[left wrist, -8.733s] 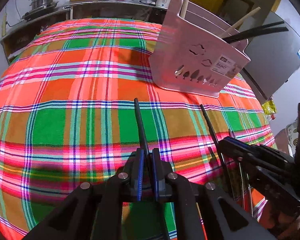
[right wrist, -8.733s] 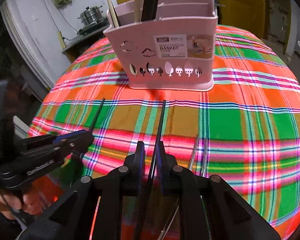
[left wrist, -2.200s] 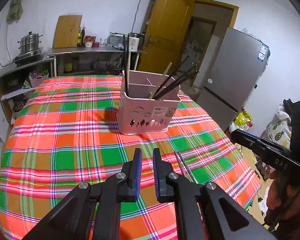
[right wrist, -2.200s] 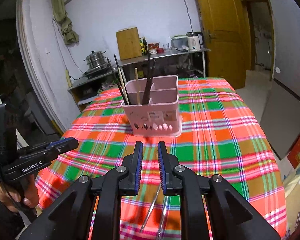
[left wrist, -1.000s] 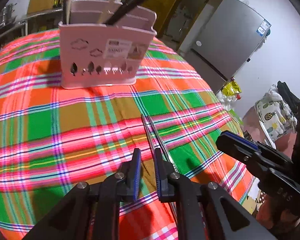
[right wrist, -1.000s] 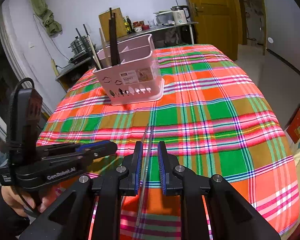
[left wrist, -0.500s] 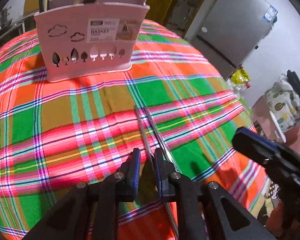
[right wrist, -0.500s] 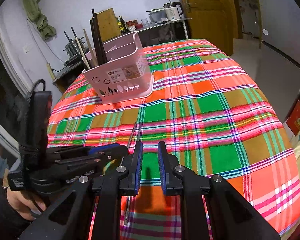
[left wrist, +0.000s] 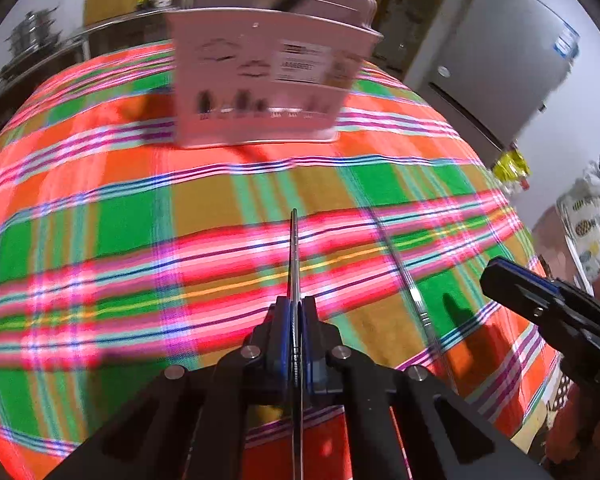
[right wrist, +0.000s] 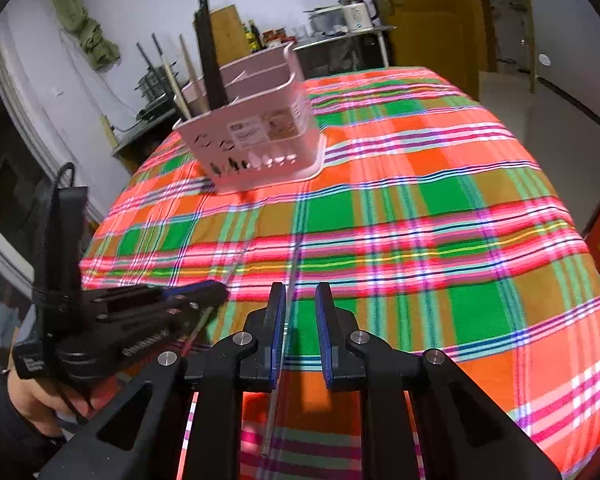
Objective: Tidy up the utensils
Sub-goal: 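Close the left gripper on a metal utensil while the right gripper grasps another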
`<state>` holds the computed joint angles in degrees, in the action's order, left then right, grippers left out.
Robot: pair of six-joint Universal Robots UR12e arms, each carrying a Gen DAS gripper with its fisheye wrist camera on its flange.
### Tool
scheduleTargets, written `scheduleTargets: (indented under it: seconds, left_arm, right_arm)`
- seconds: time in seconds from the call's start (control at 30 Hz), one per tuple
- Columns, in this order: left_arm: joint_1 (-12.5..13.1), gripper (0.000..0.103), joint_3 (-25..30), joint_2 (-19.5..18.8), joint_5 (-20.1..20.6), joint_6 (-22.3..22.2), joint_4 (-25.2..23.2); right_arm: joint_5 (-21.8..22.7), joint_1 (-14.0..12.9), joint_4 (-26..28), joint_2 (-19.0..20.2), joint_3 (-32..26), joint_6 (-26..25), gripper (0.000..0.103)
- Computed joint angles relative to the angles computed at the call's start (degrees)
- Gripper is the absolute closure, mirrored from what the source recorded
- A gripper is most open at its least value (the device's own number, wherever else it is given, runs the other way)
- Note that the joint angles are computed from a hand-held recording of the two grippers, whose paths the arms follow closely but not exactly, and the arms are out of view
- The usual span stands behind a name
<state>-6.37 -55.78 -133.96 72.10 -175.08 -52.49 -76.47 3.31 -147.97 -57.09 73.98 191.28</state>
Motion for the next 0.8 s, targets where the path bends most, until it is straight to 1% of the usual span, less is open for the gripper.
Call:
scheduleTargets:
  seconds: [0.13, 0.3, 0.37, 0.57, 0.67, 0.8]
  left_arm:
    - [0.77, 0.097, -1.1, 0.68, 0.89, -1.23, 0.78]
    - [1.63, 0.097, 0.04, 0.23, -0.7, -2.21, -1.06]
    - [1.66, 0.097, 1.42, -0.37, -0.98, -1.3, -2.54]
    - [1.11, 0.097, 5.62, -2.46, 0.55, 2.19, -5.79]
    - [0.8, 0.097, 7.0, -3.16, 1.52, 4.21, -6.64]
    - [0.37, 0.097, 10.08, -4.56, 2.67, 6.69, -9.59]
  right_arm:
    - [0.61, 0.52, 2.49, 1.63, -2.22, -1.58, 0.088]
    - [0.04, 0.89, 5.83, 3.69, -5.14, -2.74, 0.088]
    - [-0.23, 0.97, 6.87, 4.42, -6.22, -2.9, 0.087]
    - [-1.7, 1.4, 11.62, 6.56, -10.07, -4.1, 0.088]
    - [-2.35, 1.62, 12.39, 7.15, -11.09, -4.29, 0.088]
    - [-2.72, 1.73, 13.95, 7.88, -12.67, -4.02, 0.088]
